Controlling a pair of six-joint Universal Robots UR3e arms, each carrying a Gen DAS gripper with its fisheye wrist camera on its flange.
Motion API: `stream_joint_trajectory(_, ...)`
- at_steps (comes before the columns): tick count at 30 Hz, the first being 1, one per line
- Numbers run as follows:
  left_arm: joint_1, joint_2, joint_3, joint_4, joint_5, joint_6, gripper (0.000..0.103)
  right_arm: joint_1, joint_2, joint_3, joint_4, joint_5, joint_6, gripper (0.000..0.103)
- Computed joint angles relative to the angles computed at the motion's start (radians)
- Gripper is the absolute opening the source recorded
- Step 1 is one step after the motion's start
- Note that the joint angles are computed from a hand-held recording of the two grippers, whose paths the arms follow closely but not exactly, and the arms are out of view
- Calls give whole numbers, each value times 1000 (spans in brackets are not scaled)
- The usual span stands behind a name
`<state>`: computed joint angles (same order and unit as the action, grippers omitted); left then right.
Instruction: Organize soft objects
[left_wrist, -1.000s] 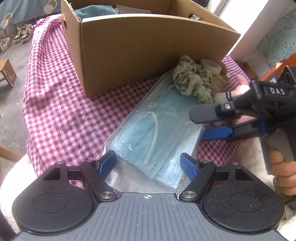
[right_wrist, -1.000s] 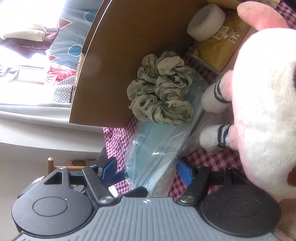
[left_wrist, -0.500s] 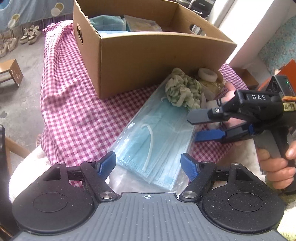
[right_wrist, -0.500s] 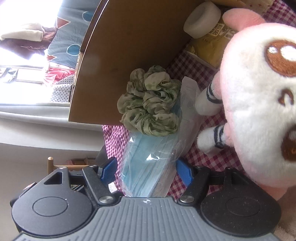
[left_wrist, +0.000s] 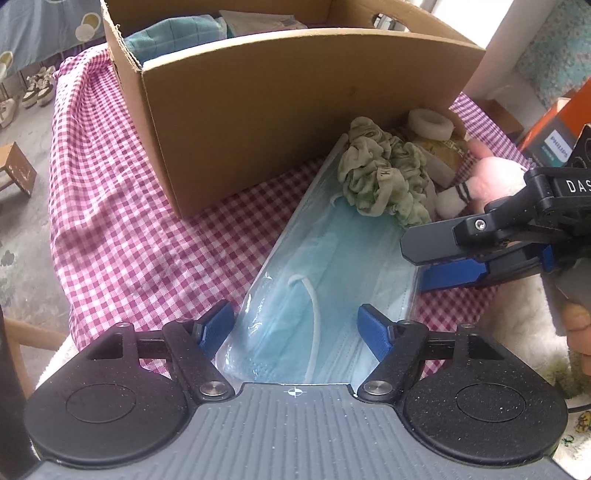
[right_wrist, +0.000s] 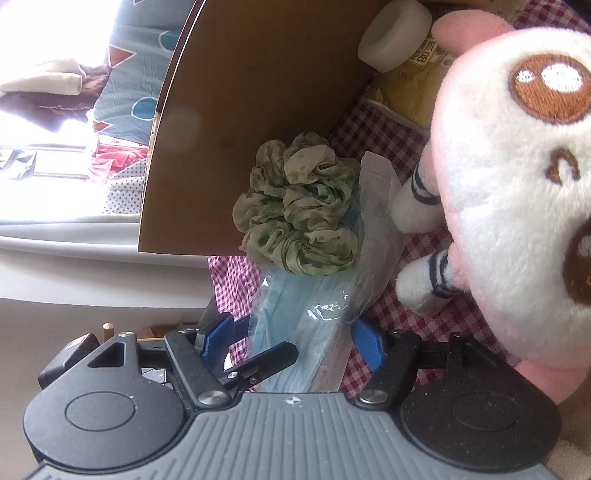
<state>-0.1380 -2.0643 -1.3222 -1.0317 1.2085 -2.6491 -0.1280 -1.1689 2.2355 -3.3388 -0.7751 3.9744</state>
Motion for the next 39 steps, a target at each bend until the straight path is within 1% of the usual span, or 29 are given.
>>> stream_joint_trajectory(1,1,-1,9,-16,0,2,68,0,18,2,-30,9,17,73)
stream_joint_trajectory(3,8,-6,37,-62,-7,1,59,-1,58,5,-93,36,49,73)
stream_joint_trajectory(4,13,-8,50,-83,-11,-6,56,-1,73,8,-121,42,64,72)
stream_joint_trajectory(5,18,-7,58,-99,-15,-13,51,1,85,9,-141,45,75,71)
stream_joint_trajectory(6,24,-5,66,-114,-18,-18,47,2,98,12,-166,48,88,67)
stream_joint_trajectory(9,48,12,79,-164,-46,-27,41,-12,166,29,-281,89,156,55)
stream_joint_trajectory(10,56,21,80,-177,-56,-29,41,-15,179,33,-309,98,170,49)
stream_joint_trajectory(12,73,38,87,-209,-78,-32,40,-25,211,36,-387,130,209,42)
stream_joint_trajectory(14,100,53,110,-268,-115,-39,39,-35,244,36,-470,161,260,38)
stream_joint_trajectory(16,117,57,148,-316,-153,-60,38,-51,266,38,-543,197,301,29)
stream_joint_trajectory(17,129,64,162,-337,-176,-67,35,-54,278,35,-577,209,321,28)
stream_joint_trajectory(19,150,76,187,-382,-218,-71,34,-63,296,28,-635,236,358,27)
stream_joint_trajectory(21,158,99,184,-383,-243,-76,34,-63,317,14,-686,250,396,27)
stream_joint_trajectory(23,165,112,194,-412,-265,-87,34,-69,356,-17,-761,284,485,27)
stream_joint_trajectory(26,182,140,185,-446,-320,-95,33,-87,394,-29,-864,336,571,27)
stream_joint_trajectory(32,199,232,106,-422,-371,-128,32,-105,368,-2,-915,375,567,26)
stream_joint_trajectory(36,207,301,53,-411,-404,-135,32,-112,297,19,-875,406,525,25)
stream_joint_trajectory(39,213,357,13,-394,-423,-146,33,-128,216,43,-812,429,450,25)
